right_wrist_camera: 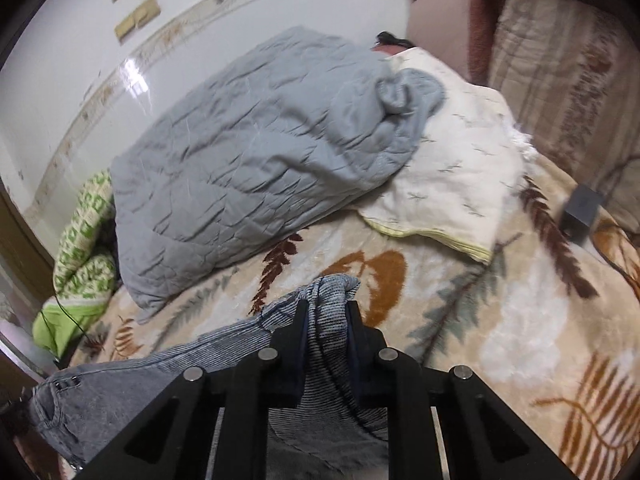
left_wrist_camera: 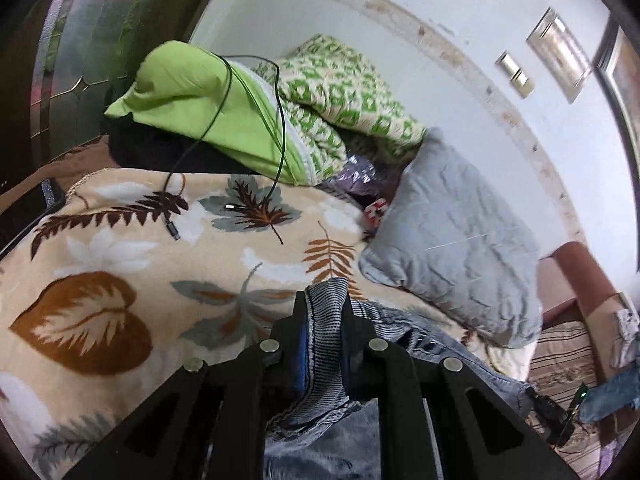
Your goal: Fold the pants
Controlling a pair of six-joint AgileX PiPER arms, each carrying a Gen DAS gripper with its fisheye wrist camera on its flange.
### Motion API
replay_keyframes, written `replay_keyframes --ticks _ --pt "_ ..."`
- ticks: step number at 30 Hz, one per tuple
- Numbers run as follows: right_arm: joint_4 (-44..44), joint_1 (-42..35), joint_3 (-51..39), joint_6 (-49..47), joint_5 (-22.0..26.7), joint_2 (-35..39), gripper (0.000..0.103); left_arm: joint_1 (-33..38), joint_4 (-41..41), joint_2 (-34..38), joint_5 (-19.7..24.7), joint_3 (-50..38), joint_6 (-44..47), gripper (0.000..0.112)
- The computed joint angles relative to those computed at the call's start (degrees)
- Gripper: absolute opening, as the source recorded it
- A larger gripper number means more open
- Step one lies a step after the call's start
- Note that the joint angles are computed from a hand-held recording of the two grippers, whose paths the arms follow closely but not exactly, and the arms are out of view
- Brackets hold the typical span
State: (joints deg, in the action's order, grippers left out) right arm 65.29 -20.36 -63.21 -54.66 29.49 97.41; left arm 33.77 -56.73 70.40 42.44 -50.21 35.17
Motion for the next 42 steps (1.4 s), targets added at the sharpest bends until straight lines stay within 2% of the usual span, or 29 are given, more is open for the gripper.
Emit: replay_keyframes --ticks 6,10,12,14,16,18,20,24,28,29,31,33,36,38,40,42 --pt "5.39 -8.78 7.85 -7.04 9.33 -6.83 0.018 12.66 -5.82 -8.14 11.15 7.66 9.04 0.013" --pt "2.71 -13.38 12.25 -9.13 13.35 -10.98 0.018 17.1 -4.65 -10.48 14.77 10.84 12.01 0.013" --pt "0.04 -15.16 12.07 -8.05 15.81 -10.32 0.018 17.04 -3.69 -9.94 14.36 11.53 12.28 0.013" --pt "0.92 -15.42 10.79 -7.22 15.4 -8.04 0.018 14.25 -3.53 -7.13 11.52 11.7 11.14 0.013" --pt "1.99 -14.99 7.9 -4.94 16.2 -3.84 0.018 7.88 -0.65 -4.76 4.47 11.54 6.18 0.013" --pt "2.19 -13.04 8.29 -5.51 12.56 -3.72 0.018 4.02 1.76 -5.42 0.4 12.61 3.72 0.013" --pt "1.76 -11.83 9.63 -7.66 11.02 -5.26 0.018 3.27 1.81 -7.12 -0.58 13.77 4.95 0.013" --pt "2.84 -14.46 12.13 -11.79 13.21 -8.73 0.018 8.53 -1.86 -7.89 4.01 13.65 8.93 0.013" --pt "3.78 -19.5 13.62 -13.03 17.99 -11.53 0.018 15.11 -4.11 -9.54 10.06 14.07 11.98 0.013" --pt "4.56 -21.64 14.38 -14.01 19.84 -12.6 0.017 16.72 -4.67 -9.93 11.99 14.27 12.88 0.013" --pt "5.63 -27.7 15.67 -15.7 26.66 -13.99 0.018 21.08 -4.98 -11.05 17.65 14.8 15.87 0.013" --pt "3.47 -31.89 15.73 -15.93 32.29 -14.15 0.017 22.21 -3.12 -12.27 19.7 15.01 16.97 0.013" --pt "-1.99 -31.44 14.85 -12.77 31.72 -13.34 0.018 25.23 -0.92 -14.59 22.79 16.24 18.76 0.013" --pt "-5.38 -29.96 12.58 -7.96 32.6 -9.84 0.019 25.96 0.34 -15.65 23.57 16.99 18.99 0.013" --pt "-6.48 -27.71 10.56 -3.6 32.37 -6.53 0.024 26.62 0.62 -16.33 23.8 17.86 19.12 0.013" --pt "-7.32 -24.28 8.77 -0.82 30.01 -4.05 0.037 27.42 0.08 -16.11 23.96 18.48 19.69 0.013"
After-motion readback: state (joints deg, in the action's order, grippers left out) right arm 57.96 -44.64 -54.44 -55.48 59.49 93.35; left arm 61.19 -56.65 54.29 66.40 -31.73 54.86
